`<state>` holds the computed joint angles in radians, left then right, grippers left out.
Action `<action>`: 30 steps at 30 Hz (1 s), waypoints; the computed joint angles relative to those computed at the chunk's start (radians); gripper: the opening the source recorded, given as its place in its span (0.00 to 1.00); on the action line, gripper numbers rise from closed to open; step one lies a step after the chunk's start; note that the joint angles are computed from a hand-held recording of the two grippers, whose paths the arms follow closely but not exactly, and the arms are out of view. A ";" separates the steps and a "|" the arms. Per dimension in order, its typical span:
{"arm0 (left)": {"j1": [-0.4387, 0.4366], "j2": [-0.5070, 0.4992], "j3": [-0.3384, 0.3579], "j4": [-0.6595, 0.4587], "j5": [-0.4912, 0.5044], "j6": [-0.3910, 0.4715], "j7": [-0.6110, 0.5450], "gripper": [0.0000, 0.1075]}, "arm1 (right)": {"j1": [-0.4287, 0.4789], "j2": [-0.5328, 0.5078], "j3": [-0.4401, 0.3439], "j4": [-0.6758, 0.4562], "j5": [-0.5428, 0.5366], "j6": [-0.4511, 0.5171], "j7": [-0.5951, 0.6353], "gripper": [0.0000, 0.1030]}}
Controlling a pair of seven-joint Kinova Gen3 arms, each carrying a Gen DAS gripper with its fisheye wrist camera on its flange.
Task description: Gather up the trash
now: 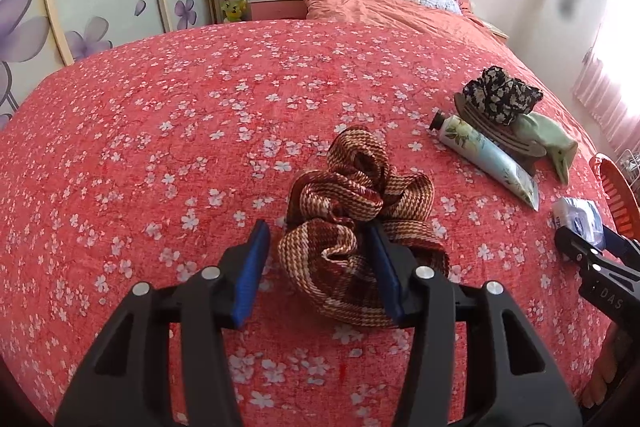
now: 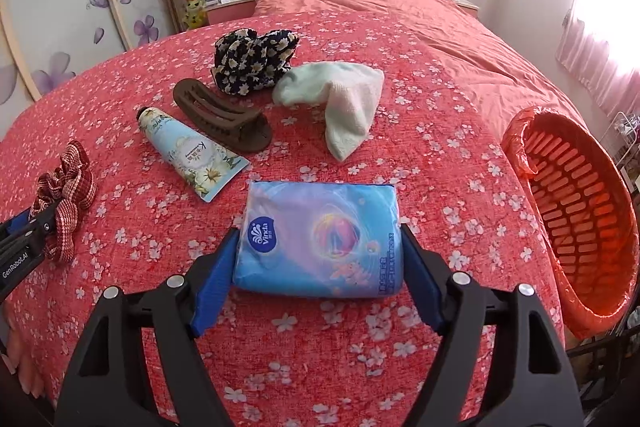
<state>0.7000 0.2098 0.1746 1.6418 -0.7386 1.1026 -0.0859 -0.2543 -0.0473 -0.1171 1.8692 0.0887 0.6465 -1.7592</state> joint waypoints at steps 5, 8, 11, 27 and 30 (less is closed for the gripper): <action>0.010 0.019 -0.002 -0.023 0.000 0.032 0.002 0.50 | 0.001 -0.004 0.003 0.003 -0.009 0.001 0.009 0.74; 0.015 0.031 -0.004 -0.036 0.002 0.045 -0.008 0.51 | 0.000 -0.004 0.000 0.002 -0.010 0.003 0.009 0.75; 0.022 0.039 -0.010 -0.045 0.002 0.049 -0.010 0.51 | 0.000 -0.004 0.000 0.002 -0.010 0.003 0.008 0.75; 0.039 0.058 -0.021 -0.068 0.008 0.101 -0.003 0.62 | -0.003 -0.003 -0.001 0.003 -0.014 0.001 0.009 0.77; 0.039 0.055 -0.021 -0.065 0.008 0.102 -0.003 0.62 | -0.004 -0.002 -0.004 0.003 0.002 0.002 -0.001 0.77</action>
<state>0.7391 0.2652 0.1532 1.5765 -0.7305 1.2043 -0.0890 -0.2581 -0.0490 -0.1211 1.8721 0.0903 0.6489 -1.7603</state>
